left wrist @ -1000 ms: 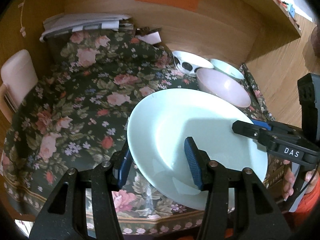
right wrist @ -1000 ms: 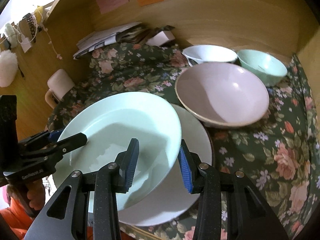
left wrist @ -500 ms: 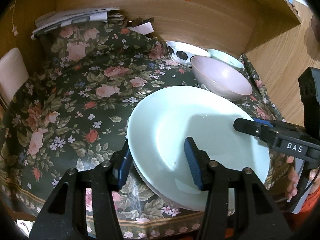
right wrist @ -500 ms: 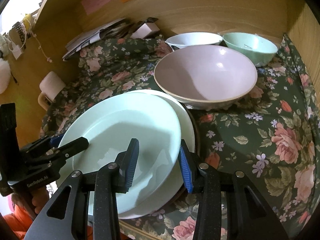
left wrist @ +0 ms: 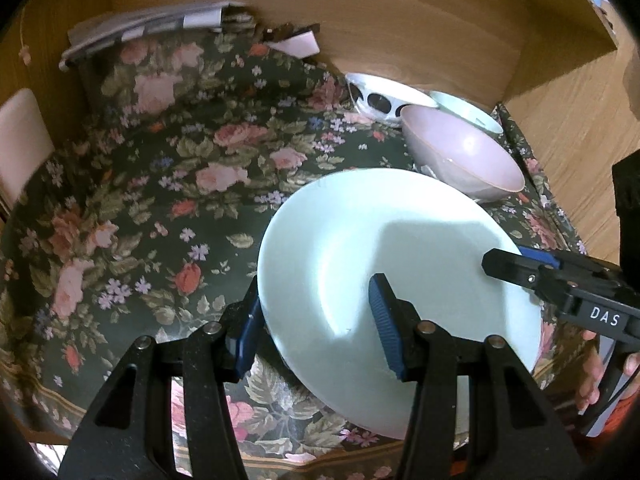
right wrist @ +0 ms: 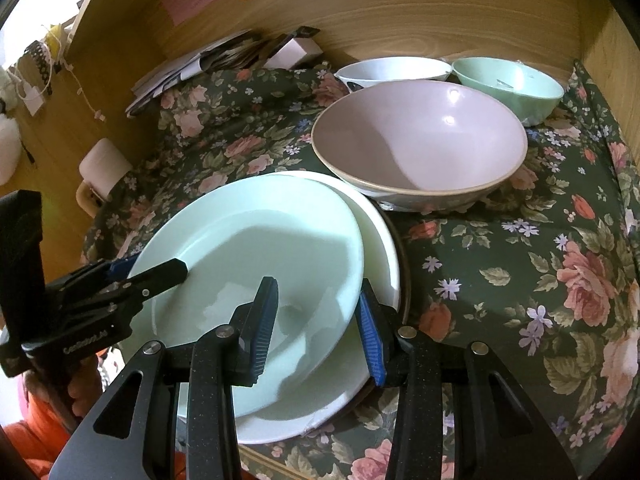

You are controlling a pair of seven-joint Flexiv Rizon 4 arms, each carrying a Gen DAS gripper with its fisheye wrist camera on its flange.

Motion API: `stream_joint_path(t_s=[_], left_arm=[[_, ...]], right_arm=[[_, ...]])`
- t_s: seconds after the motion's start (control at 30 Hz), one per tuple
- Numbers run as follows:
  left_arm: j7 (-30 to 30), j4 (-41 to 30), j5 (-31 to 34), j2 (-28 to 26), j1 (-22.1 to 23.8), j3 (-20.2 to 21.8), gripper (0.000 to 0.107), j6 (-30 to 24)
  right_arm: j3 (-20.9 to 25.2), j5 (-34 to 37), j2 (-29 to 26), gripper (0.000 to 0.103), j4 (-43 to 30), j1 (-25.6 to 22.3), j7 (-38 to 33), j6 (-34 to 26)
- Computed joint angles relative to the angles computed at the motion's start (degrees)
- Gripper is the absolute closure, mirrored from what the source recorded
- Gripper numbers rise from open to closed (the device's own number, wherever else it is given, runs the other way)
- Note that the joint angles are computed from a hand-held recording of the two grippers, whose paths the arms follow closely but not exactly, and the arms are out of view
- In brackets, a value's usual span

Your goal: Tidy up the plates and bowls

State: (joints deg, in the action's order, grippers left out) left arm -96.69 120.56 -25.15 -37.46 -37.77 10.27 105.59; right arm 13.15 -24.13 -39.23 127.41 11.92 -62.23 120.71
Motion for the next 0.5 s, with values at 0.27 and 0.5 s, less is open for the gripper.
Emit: stream_joint_path(t_s=[0.27, 0.5], left_arm=[[0.14, -0.44, 0.21, -0.63, -1.57, 1.32, 0.056, -0.69], [1.16, 0.37, -0.27, -0.26, -3.62, 3.09, 0.056, 1.36]], right_arm=[[-1.20, 1.78, 0.52, 0.067, 0.94, 1.60, -1.01, 1.14], [-3.91, 6.93, 1.68, 0.070, 1.83, 5.95, -5.00, 1.12]])
